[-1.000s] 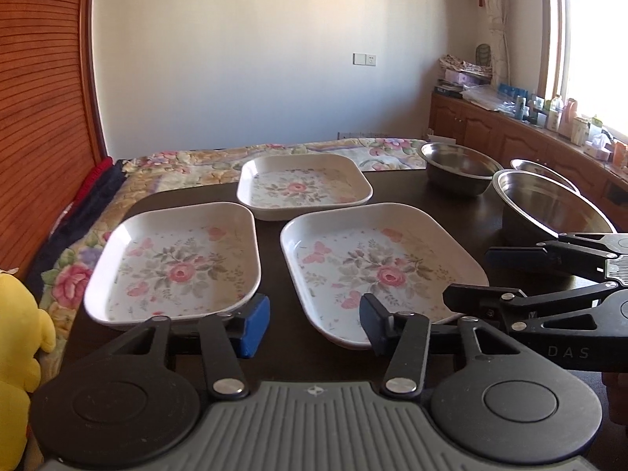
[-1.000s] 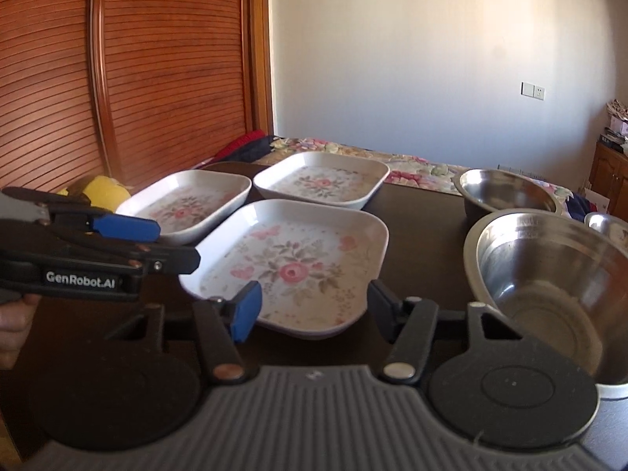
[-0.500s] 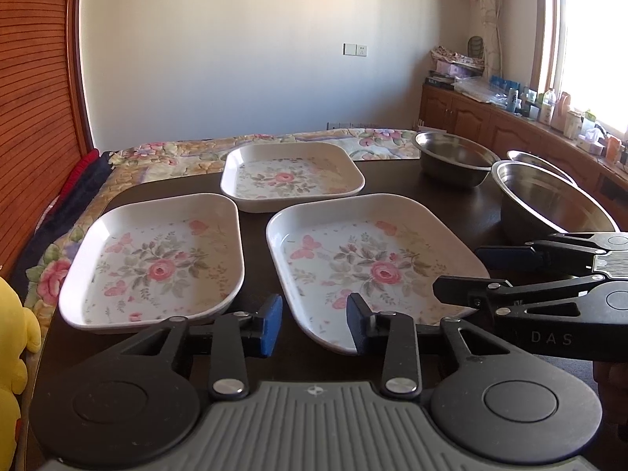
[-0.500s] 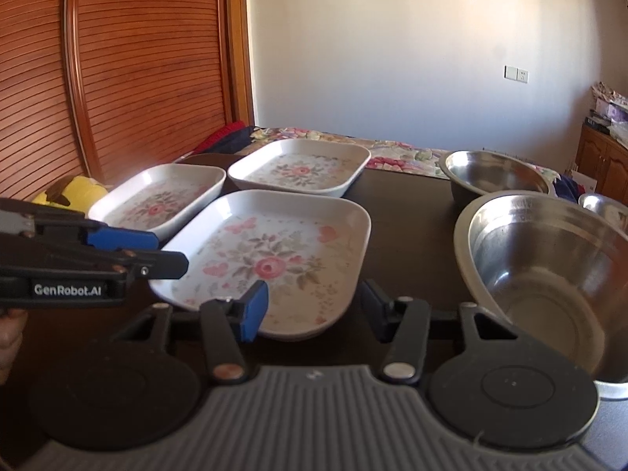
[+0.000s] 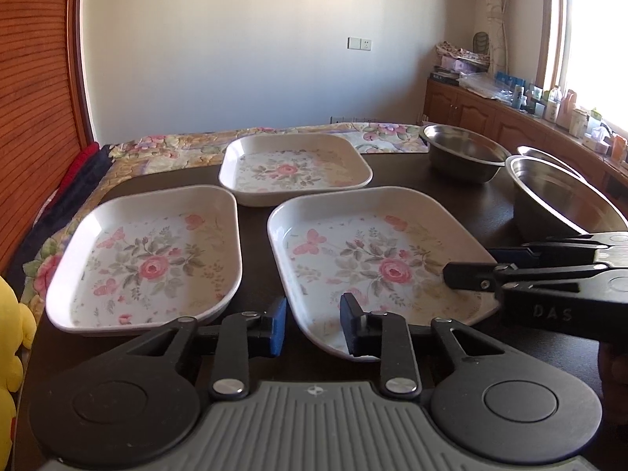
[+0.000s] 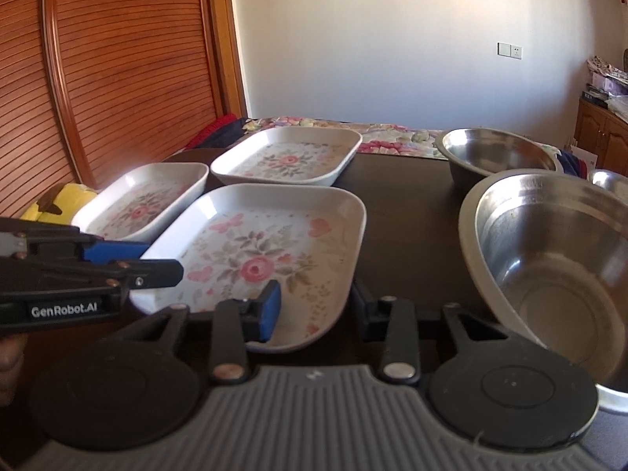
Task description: Organize plates and bowls
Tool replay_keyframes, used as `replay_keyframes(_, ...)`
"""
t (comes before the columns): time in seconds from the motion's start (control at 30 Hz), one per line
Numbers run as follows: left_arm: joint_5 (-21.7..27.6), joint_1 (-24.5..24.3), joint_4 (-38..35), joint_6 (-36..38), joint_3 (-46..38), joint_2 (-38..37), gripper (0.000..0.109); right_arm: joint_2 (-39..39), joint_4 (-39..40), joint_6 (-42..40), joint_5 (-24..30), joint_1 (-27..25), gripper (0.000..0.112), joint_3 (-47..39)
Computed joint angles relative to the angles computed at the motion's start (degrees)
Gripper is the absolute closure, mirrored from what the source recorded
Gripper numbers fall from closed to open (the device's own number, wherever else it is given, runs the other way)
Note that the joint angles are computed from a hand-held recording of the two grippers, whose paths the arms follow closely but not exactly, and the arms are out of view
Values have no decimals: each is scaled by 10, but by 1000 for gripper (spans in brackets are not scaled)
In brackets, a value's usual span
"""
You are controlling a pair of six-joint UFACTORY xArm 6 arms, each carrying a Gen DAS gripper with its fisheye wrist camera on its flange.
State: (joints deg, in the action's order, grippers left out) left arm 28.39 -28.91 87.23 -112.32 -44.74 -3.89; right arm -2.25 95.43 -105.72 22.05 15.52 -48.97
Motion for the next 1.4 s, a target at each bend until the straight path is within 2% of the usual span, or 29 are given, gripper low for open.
replay_keyframes(0.1, 5, -4, -5, -4, 3, -4, 80, -1, -2, 8, 8, -6, 83, 1)
replay_keyframes(0.37, 34, -41, -18, -17, 34, -48, 80, -32, -9, 14, 40, -24, 86, 30)
replay_keyframes(0.73, 113, -146, -69, -28, 83, -109, 80, -122, -36, 22, 102, -72, 85, 110)
replay_keyframes(1.0, 167, -215, -105, -43, 111, -131, 80, -193, -65, 25, 124, -91, 85, 187)
replay_keyframes(1.2, 178, -230, -119, -45, 120, -133, 80, -236, -75, 29, 132, -98, 85, 225)
replay_keyframes(1.4, 180, -232, -122, -54, 123, -126, 80, -245, -77, 33, 126, -93, 85, 237)
